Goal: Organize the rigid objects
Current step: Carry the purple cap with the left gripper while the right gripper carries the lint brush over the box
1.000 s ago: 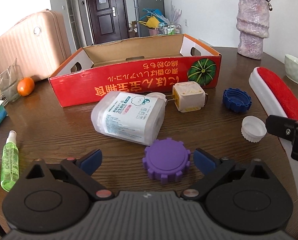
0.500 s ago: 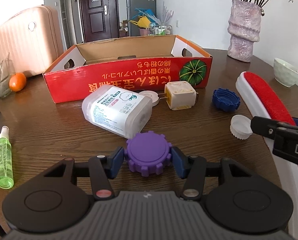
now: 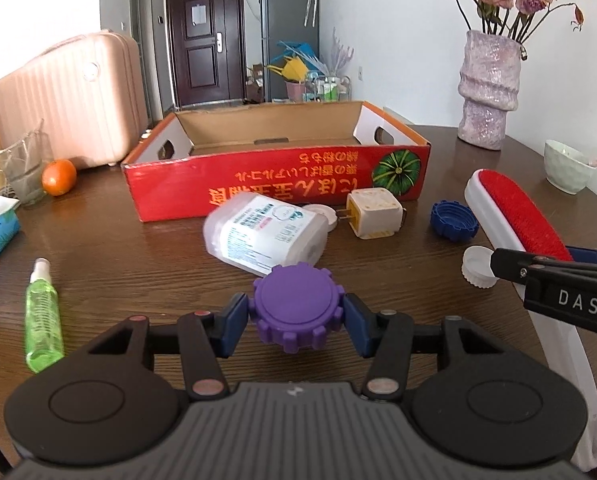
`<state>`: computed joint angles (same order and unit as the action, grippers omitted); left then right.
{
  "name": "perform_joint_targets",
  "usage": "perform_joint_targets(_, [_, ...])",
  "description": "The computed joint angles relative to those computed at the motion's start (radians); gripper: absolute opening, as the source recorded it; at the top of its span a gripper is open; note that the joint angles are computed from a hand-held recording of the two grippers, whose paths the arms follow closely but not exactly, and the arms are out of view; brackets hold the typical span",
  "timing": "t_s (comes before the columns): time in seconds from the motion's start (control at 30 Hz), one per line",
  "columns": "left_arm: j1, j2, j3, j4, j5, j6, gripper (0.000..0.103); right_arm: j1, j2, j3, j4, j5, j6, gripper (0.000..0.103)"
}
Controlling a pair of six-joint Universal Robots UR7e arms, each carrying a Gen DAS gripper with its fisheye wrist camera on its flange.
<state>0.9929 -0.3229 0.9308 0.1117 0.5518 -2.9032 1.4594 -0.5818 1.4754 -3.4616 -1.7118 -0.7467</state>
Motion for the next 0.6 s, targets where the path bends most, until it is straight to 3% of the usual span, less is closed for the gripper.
perform_joint_targets(0.6, [-0.022, -0.126, 0.203, -0.203, -0.035, 0.066, 0.053, 0.016, -0.006, 0.048, -0.005, 0.072, -0.057, 0.055])
